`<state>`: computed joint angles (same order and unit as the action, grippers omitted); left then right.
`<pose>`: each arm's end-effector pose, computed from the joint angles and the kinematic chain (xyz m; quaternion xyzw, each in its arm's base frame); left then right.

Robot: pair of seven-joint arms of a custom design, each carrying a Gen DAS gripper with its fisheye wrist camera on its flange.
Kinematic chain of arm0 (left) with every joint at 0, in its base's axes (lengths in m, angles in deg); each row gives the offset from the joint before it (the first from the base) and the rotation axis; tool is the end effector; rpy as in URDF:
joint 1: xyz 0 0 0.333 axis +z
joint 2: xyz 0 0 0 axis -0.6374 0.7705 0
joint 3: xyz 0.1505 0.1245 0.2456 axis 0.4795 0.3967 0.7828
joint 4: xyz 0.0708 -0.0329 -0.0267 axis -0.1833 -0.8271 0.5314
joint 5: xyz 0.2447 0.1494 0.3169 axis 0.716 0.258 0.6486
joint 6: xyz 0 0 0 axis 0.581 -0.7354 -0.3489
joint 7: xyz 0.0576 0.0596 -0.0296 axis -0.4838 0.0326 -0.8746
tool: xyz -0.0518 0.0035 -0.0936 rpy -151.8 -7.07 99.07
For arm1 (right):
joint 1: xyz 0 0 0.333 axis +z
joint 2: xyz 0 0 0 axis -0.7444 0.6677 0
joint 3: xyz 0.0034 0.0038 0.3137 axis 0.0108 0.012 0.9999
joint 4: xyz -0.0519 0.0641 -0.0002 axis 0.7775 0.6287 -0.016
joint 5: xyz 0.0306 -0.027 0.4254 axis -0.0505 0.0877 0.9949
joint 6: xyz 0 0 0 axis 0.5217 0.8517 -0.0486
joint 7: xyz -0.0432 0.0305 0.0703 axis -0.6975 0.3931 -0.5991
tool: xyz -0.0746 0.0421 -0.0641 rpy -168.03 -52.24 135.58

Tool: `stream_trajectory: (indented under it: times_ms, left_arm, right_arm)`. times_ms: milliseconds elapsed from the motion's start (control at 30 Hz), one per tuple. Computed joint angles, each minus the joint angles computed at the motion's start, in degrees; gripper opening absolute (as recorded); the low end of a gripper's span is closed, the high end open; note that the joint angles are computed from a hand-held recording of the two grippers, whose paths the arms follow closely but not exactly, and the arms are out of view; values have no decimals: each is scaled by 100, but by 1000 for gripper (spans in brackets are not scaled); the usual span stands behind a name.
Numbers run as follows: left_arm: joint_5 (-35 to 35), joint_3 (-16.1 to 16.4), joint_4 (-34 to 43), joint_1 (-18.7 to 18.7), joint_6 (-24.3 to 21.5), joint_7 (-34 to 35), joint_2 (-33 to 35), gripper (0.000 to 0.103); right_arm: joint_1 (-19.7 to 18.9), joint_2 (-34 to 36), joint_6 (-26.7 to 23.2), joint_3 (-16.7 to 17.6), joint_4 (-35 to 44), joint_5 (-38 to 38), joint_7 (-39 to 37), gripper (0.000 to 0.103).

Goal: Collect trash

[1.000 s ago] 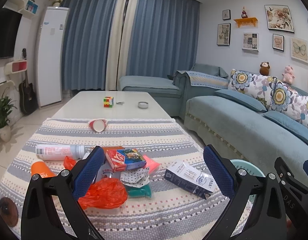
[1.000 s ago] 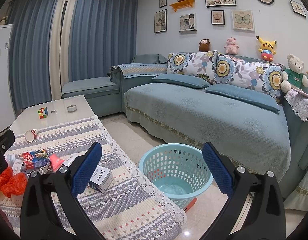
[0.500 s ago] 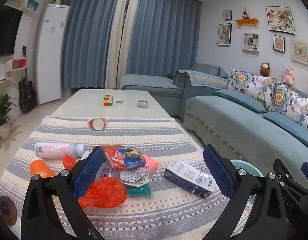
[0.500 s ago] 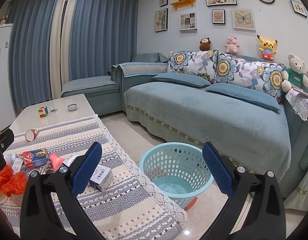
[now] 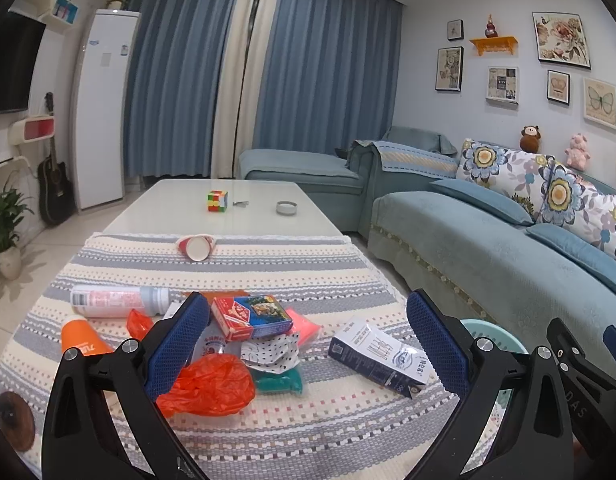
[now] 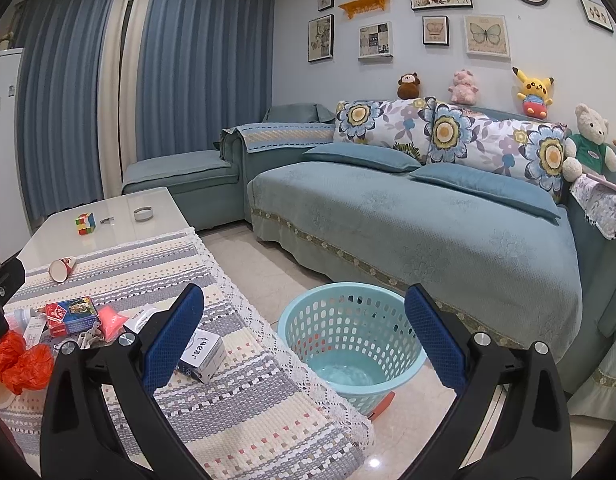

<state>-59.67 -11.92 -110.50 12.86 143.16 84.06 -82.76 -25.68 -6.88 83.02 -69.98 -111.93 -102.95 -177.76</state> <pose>0.4928 -0.2930 0.5310 -0.6731 0.4795 -0.3771 0.4181 0.4980 0.3330 0.5243 -0.5446 0.6125 -0.4414 0.3652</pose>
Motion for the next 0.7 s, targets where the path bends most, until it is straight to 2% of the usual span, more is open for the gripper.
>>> stream_trajectory:
  times_ms: [167,233,333,367,467,533,600,667,700]
  left_arm:
    - [13,29,88,-91,-312,68,296,96]
    - [76,42,158,-148,-572,70,444,96]
    - [249,148,250,-288,-1109,115,648,96]
    - [309,245,156,-366,-1076,45,607,96]
    - [381,828,-224,-910,-1231,9,556,96]
    - [329,1326,-477,-1365,-1505,41,533,96]
    - [238,1878,-774,-1803,-1728,70,449,96]
    - [125,2261,-949,-2043,-2120,272,251,96]
    - [153,2607,-1166,-2272,-2043,114,308,96]
  right_arm:
    - [35,86,-138,14,108,172,-227,95]
    - [31,147,39,-37,169,267,-378,95]
    - [20,264,291,-109,290,489,-618,88]
    - [10,284,415,-138,306,544,-706,82]
    - [-20,442,829,-224,440,821,-1201,67]
    - [-36,517,1069,-278,494,959,-1487,62]
    - [-56,612,1344,-336,565,1225,-1885,48]
    - [-79,732,1629,-396,652,1555,-2313,45]
    - [-116,840,1926,-438,714,1928,-2753,45]
